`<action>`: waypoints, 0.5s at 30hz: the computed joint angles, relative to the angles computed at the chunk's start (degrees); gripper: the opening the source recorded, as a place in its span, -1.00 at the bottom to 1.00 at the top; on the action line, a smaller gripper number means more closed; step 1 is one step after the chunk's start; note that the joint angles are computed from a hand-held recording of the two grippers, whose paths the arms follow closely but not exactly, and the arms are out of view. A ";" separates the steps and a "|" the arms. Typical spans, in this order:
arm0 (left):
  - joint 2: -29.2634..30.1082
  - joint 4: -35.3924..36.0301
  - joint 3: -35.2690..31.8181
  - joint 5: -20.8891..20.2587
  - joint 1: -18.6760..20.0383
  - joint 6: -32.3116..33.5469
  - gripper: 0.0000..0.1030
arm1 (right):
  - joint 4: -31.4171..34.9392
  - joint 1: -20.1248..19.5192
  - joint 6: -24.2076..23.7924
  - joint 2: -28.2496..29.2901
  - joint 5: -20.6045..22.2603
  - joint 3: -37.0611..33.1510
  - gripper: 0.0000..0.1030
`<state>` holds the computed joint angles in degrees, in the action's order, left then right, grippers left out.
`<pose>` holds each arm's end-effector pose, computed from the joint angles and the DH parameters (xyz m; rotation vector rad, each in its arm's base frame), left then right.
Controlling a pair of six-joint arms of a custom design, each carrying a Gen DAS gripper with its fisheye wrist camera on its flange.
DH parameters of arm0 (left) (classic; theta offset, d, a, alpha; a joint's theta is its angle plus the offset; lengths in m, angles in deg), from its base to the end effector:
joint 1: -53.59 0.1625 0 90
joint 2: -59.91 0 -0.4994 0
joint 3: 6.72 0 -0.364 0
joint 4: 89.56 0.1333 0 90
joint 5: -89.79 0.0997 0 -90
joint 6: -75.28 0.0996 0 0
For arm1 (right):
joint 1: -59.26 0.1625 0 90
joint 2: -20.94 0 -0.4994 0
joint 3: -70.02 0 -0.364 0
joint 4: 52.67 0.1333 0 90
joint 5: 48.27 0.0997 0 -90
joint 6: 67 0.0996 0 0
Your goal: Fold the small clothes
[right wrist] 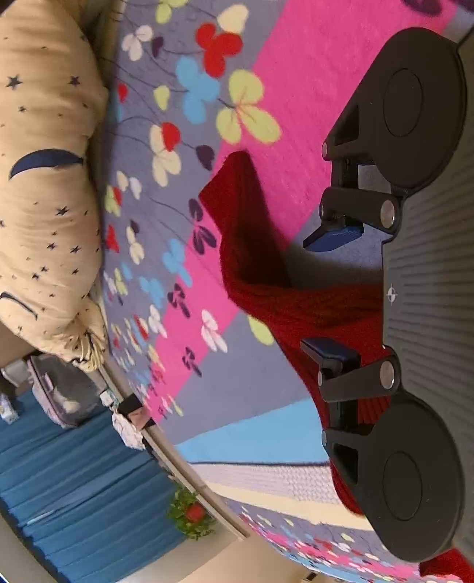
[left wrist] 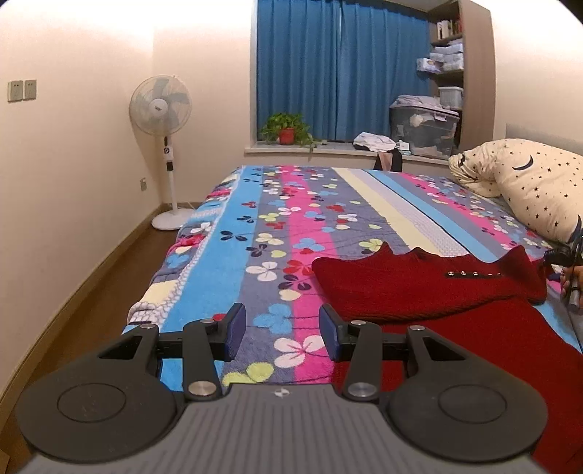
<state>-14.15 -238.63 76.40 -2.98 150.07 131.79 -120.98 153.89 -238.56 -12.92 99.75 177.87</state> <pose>0.1995 -0.6183 0.5978 1.0956 2.2804 -1.0381 0.0937 -0.5520 -0.0136 -0.9252 -1.6993 1.6646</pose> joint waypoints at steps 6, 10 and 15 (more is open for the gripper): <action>-0.45 -0.77 0.69 -0.79 0.10 1.23 -0.05 | -4.67 -1.22 -4.01 -0.45 -4.63 1.47 -0.71; -0.50 -1.23 0.81 -2.30 0.54 0.51 -0.05 | -18.04 1.02 -9.78 -0.94 -4.47 5.30 -0.74; -0.84 -1.46 0.83 -4.71 1.12 0.11 -0.05 | -28.19 2.40 -14.29 -1.49 -3.83 9.03 -0.74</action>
<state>-15.00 -240.09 77.24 -7.69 151.20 131.90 -149.17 156.29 -252.85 -14.40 95.92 186.90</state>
